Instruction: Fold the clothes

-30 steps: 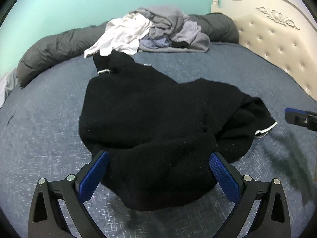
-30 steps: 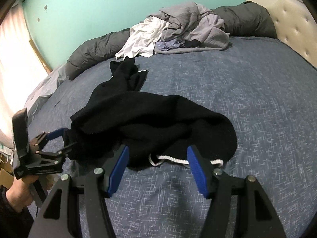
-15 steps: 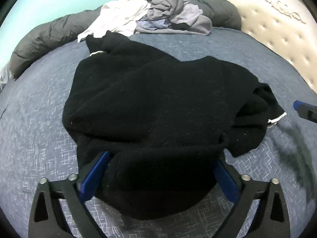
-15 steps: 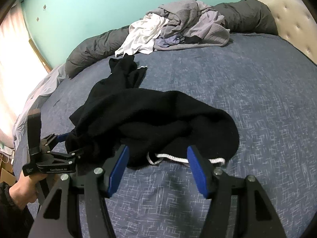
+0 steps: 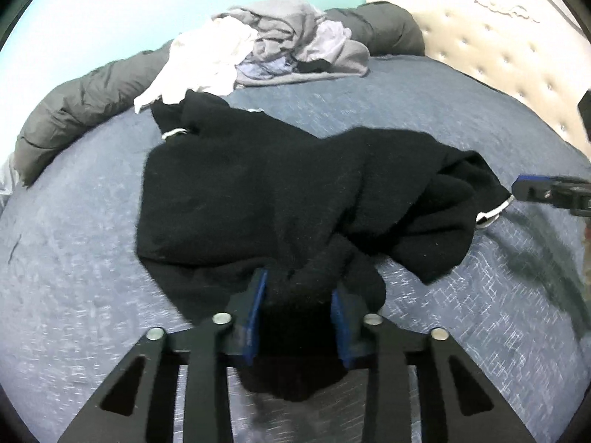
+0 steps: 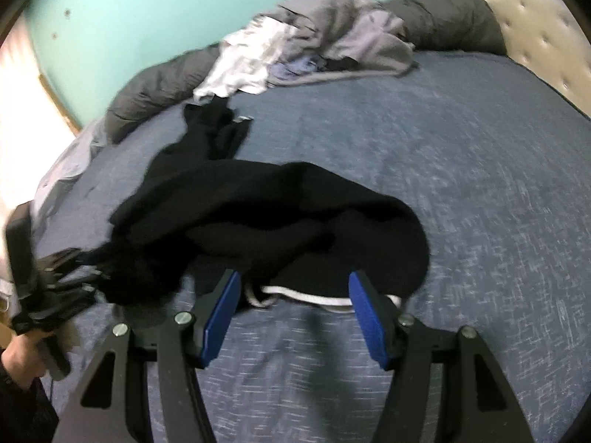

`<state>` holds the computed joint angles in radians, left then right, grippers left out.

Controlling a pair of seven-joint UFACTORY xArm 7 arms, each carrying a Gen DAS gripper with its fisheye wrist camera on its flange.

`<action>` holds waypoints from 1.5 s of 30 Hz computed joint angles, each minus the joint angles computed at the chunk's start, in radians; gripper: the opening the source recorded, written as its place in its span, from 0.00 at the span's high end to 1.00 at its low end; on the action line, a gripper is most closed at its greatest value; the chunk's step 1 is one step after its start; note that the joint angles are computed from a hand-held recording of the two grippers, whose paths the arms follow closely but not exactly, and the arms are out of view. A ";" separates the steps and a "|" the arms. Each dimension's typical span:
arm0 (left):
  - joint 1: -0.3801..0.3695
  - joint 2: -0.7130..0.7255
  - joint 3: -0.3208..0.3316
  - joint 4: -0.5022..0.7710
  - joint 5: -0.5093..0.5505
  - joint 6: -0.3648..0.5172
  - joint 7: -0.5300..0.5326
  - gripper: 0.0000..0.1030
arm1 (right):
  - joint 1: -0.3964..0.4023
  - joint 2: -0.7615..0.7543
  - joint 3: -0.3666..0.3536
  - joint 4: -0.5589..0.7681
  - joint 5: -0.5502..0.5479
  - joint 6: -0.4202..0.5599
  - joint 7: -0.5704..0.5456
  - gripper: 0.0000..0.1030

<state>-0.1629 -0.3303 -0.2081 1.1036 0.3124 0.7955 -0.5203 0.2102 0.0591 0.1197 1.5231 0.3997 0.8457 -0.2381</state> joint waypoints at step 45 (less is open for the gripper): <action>0.121 -0.324 0.062 0.165 -0.198 0.367 0.128 0.50 | 0.226 0.276 0.107 0.875 -0.058 0.432 -0.039 0.93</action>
<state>-0.0422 -0.6541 -0.1459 1.2681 0.1147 1.1625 -0.3926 0.4365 0.3347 0.2271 2.3980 0.3415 1.2777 -0.2768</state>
